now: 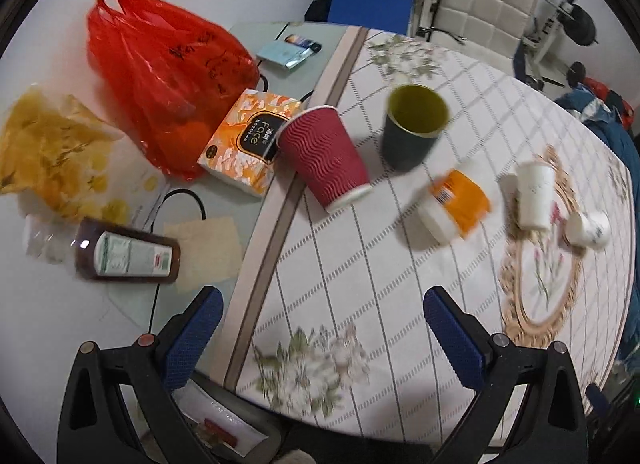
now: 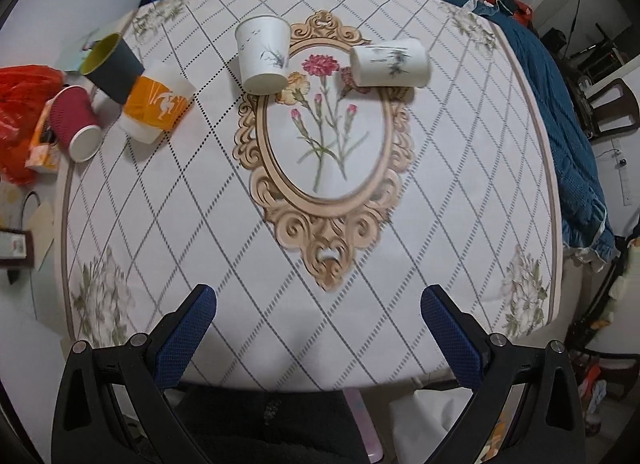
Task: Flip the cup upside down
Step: 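Move the left tool toward the upright red ribbed paper cup, then close the left gripper on the red cup and lift it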
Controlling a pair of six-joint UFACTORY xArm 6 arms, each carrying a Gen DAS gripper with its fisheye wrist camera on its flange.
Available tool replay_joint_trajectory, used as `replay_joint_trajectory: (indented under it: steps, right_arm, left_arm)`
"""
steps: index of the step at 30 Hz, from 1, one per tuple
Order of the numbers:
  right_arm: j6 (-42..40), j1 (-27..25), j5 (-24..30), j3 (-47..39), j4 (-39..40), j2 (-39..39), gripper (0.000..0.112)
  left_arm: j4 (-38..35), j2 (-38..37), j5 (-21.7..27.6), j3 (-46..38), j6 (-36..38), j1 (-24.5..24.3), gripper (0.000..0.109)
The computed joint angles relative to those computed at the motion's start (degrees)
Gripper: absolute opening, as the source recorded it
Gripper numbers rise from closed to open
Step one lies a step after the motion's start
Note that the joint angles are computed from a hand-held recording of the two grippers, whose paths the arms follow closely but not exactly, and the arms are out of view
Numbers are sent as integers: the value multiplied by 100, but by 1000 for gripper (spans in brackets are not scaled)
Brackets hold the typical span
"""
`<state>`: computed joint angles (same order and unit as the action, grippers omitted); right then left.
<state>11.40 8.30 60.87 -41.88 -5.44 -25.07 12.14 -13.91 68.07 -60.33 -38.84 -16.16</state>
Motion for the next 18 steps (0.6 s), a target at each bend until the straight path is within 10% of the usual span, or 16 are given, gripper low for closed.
replay_joint_trajectory:
  steps: [18]
  right_arm:
    - [630, 808, -30, -2054, -129, 2646, 103]
  left_arm:
    - [-1939, 2152, -896, -1038, 1017, 1656, 77]
